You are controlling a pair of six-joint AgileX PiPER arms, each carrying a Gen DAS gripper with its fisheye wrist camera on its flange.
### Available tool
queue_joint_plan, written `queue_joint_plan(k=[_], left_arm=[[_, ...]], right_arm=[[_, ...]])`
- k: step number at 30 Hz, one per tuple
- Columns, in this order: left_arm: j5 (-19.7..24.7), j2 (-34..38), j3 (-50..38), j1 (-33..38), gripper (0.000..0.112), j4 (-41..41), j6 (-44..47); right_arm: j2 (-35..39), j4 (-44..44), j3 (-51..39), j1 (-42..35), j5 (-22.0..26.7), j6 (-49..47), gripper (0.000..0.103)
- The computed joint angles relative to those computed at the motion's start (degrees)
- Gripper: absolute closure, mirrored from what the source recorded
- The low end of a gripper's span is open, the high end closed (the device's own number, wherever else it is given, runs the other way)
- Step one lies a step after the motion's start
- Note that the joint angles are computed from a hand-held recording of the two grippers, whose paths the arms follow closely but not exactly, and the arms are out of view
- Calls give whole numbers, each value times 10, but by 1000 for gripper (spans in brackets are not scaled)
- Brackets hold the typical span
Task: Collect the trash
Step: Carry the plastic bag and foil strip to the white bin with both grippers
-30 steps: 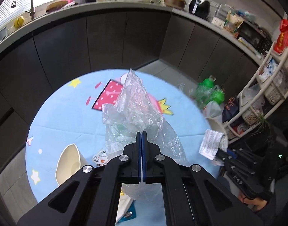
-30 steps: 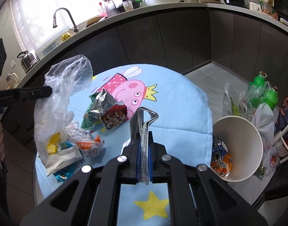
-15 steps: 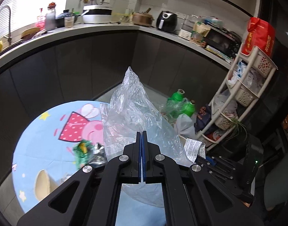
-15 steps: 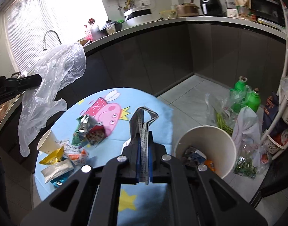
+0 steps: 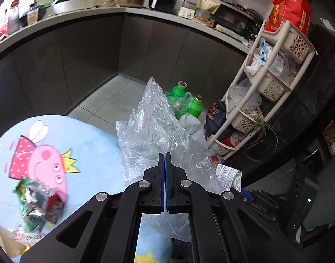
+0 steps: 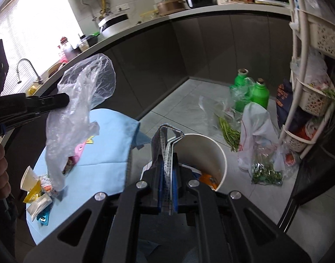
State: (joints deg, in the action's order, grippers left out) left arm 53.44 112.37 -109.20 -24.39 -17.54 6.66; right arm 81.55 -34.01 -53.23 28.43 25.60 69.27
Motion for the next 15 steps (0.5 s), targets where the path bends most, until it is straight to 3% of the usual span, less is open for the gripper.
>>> queue_joint_plan(k=[4, 15], left_arm=[[-8, 62, -44, -31, 112, 41, -31], [47, 256, -233, -90, 112, 128, -111]], right_arm=[[0, 26, 30, -41, -31, -26, 95], [36, 136, 79, -134, -115, -144, 95]])
